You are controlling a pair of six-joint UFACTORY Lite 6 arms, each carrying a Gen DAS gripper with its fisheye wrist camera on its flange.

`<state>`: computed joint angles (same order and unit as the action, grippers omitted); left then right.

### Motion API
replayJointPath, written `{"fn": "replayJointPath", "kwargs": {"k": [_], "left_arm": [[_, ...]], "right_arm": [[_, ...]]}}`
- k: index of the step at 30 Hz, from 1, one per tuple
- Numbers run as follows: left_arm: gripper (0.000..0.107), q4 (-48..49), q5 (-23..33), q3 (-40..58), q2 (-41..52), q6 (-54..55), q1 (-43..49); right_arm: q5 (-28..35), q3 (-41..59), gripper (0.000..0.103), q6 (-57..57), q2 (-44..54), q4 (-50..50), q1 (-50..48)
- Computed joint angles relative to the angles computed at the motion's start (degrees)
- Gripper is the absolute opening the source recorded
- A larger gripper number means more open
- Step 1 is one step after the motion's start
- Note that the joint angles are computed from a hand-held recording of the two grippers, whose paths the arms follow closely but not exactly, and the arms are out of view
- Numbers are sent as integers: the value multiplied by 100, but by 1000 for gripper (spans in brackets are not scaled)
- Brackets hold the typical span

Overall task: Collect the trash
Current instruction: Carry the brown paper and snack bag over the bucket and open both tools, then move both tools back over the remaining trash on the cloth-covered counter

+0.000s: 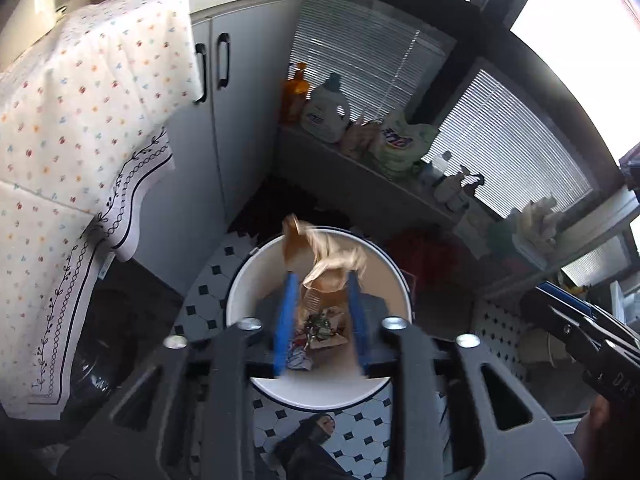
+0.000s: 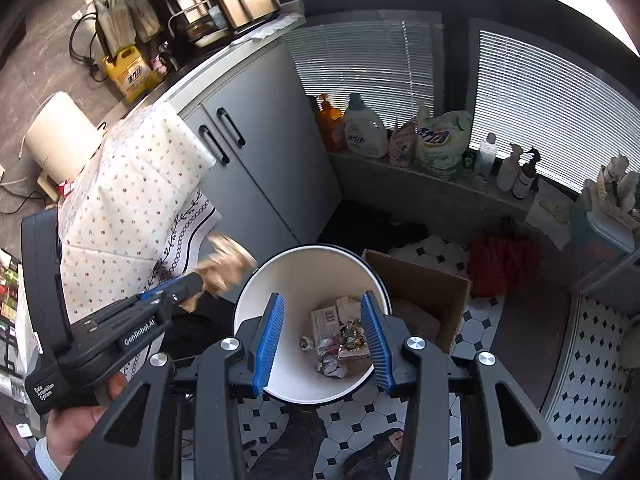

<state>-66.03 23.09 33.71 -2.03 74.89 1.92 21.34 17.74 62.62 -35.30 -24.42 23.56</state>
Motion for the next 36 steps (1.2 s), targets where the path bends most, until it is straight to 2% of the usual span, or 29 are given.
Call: {"fn": "replayJointPath", "kwargs": {"k": [1, 3, 9, 15, 20, 25, 26, 31, 36], "left_arm": [[50, 93, 45, 6, -114, -73, -10], [54, 367, 130, 67, -282, -278, 6], [59, 1219, 427, 660, -418, -1024, 452], [67, 1714, 870, 1682, -225, -1333, 1257], [76, 1841, 1268, 2749, 201, -1356, 2055], [88, 1885, 1524, 3931, 855, -1451, 2760], [90, 1881, 1593, 4235, 1050, -1456, 2931], [93, 1999, 1853, 5675, 2050, -1700, 3532], [94, 2298, 2189, 7556, 3388, -2269, 4057]], "right_arm": [[29, 5, 41, -179, -77, 146, -104], [29, 90, 41, -458, -127, 403, -293], [-36, 677, 42, -552, 182, 365, -336], [-155, 1869, 51, 110, 1194, -277, 141], [-153, 3267, 61, 425, 2353, -706, 578], [39, 4821, 81, 880, 3578, -1225, 1069], [90, 5216, 83, 842, 3880, -1234, 1157], [386, 7081, 92, 202, 5238, -834, 1441], [951, 9363, 94, -694, 6811, -127, 1638]]}}
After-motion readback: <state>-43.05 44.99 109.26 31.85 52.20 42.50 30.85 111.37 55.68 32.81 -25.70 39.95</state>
